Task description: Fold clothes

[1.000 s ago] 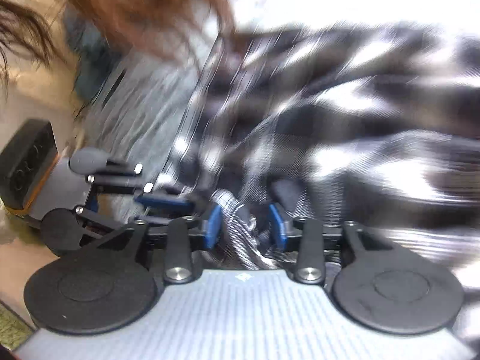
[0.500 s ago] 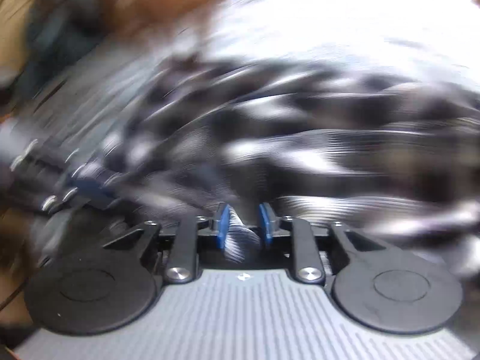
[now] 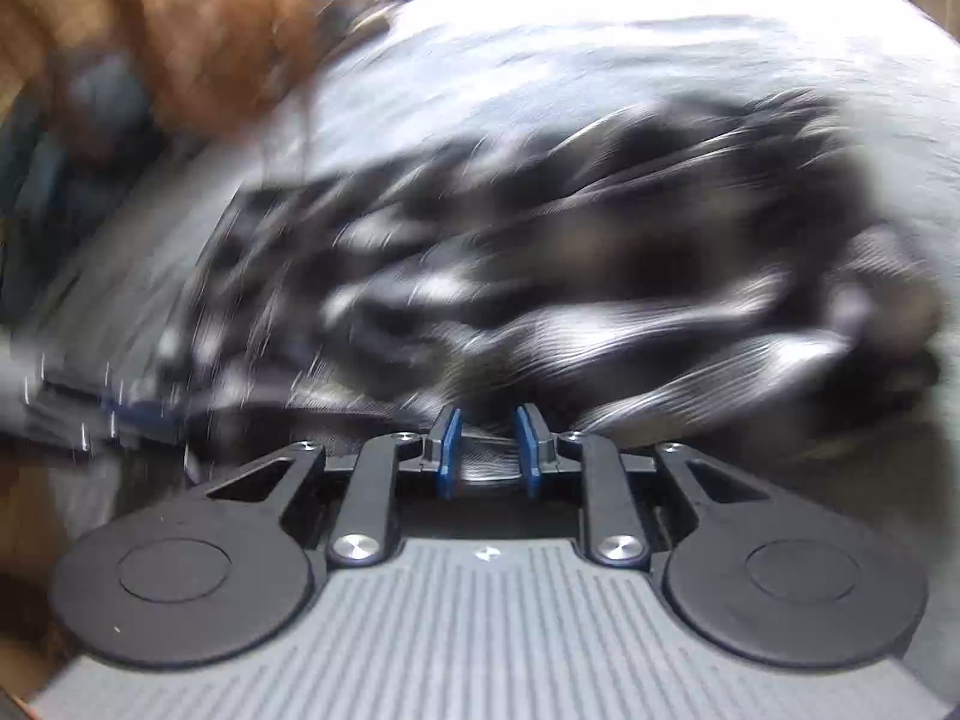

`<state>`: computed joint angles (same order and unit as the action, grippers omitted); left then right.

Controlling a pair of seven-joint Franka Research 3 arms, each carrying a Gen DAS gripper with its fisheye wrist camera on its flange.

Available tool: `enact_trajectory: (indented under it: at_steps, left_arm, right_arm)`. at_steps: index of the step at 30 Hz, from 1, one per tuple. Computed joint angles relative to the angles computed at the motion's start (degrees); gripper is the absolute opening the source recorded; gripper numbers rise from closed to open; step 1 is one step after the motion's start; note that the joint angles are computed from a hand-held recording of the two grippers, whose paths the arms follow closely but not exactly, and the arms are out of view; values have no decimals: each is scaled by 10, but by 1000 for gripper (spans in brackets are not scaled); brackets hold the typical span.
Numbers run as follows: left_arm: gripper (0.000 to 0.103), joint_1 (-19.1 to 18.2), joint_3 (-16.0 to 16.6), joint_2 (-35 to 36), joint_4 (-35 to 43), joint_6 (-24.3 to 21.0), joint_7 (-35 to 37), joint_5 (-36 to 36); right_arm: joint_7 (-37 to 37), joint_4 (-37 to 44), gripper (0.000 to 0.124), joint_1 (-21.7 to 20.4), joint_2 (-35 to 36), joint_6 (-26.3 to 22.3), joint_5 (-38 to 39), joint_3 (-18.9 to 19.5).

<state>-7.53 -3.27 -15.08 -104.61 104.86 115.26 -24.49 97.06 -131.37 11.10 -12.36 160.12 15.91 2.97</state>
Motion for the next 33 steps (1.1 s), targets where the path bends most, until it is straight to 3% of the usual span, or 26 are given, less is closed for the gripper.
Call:
enact_trajectory:
  at_steps: [3, 8, 12, 15, 19, 21, 25, 30, 33]
  left_arm:
    - [29, 3, -4, -3, 2, -5, -40, 4]
    - [32, 2, -8, -17, -12, 2, -106, 8]
    - [35, 4, 3, -40, -25, -10, -137, 10]
    - [36, 10, 17, -60, -33, -16, -160, 9]
    - [46, 25, 36, -72, -43, -7, -205, -3]
    - [46, 31, 45, -64, -42, -9, -218, -9]
    - [46, 43, 60, -27, -30, -8, -224, -48]
    - [46, 64, 56, 42, 8, -24, -236, -101]
    - [46, 78, 45, 75, 37, -54, -229, -118]
  right_arm:
    - [-42, 16, 22, 23, 3, 10, 29, -7]
    - [-202, 68, 22, 83, 30, -17, 172, -29]
    - [-299, 128, 22, 100, 89, -40, 239, -6]
    - [-222, 164, 20, 94, 150, -43, 130, 16]
    - [-160, 163, 20, 94, 158, -13, 73, 24]
    - [-122, 177, 20, 94, 160, -32, 31, 23]
    - [-98, 208, 22, 89, 164, -54, 40, 27]
    - [17, 251, 21, 104, 202, -103, -73, 14]
    - [71, 251, 21, 114, 208, -93, -119, 10]
